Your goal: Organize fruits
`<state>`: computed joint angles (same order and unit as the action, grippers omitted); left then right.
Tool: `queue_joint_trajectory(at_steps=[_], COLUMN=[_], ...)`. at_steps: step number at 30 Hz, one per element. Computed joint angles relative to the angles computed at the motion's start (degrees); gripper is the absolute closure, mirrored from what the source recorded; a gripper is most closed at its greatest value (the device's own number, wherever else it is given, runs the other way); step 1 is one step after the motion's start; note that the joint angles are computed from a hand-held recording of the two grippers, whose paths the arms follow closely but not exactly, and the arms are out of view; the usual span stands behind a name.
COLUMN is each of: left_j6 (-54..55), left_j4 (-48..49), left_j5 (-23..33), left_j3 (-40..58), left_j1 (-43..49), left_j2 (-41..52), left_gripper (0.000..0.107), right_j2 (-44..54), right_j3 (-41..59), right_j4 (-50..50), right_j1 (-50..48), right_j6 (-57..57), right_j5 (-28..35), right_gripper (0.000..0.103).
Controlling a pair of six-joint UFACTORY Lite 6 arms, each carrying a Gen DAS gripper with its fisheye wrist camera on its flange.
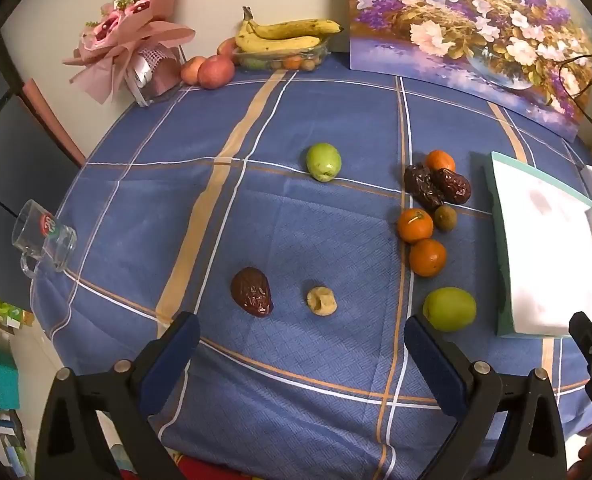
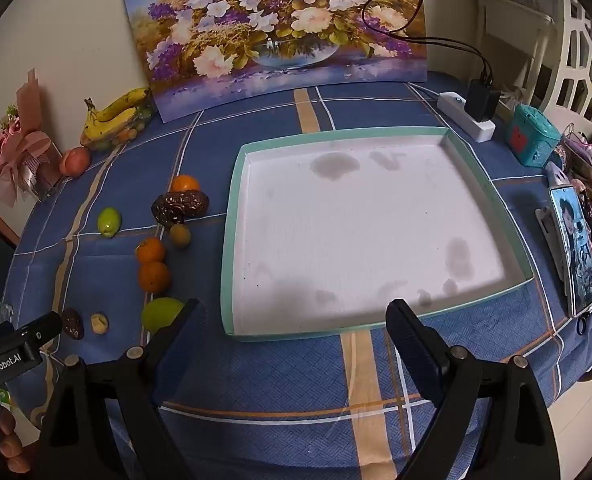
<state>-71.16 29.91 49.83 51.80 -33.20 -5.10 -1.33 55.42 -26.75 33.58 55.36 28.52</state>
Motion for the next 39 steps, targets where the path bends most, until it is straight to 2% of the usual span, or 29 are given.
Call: queue_joint_trajectory(at_steps=[39], left_j6=[-3.38], left_j4=[2.33], left_j5=[-2.64], left_j3=[-2.37], left_j1=[-0.2], left_j2=[-0.97], left_gripper=[0.004], right_j2=[0.26], right_j3=[-0.07], right_j4=[0.15], right_j1=[0.05], right_j6=[-0.27], right_j5=[0.13], right_gripper=[0.012])
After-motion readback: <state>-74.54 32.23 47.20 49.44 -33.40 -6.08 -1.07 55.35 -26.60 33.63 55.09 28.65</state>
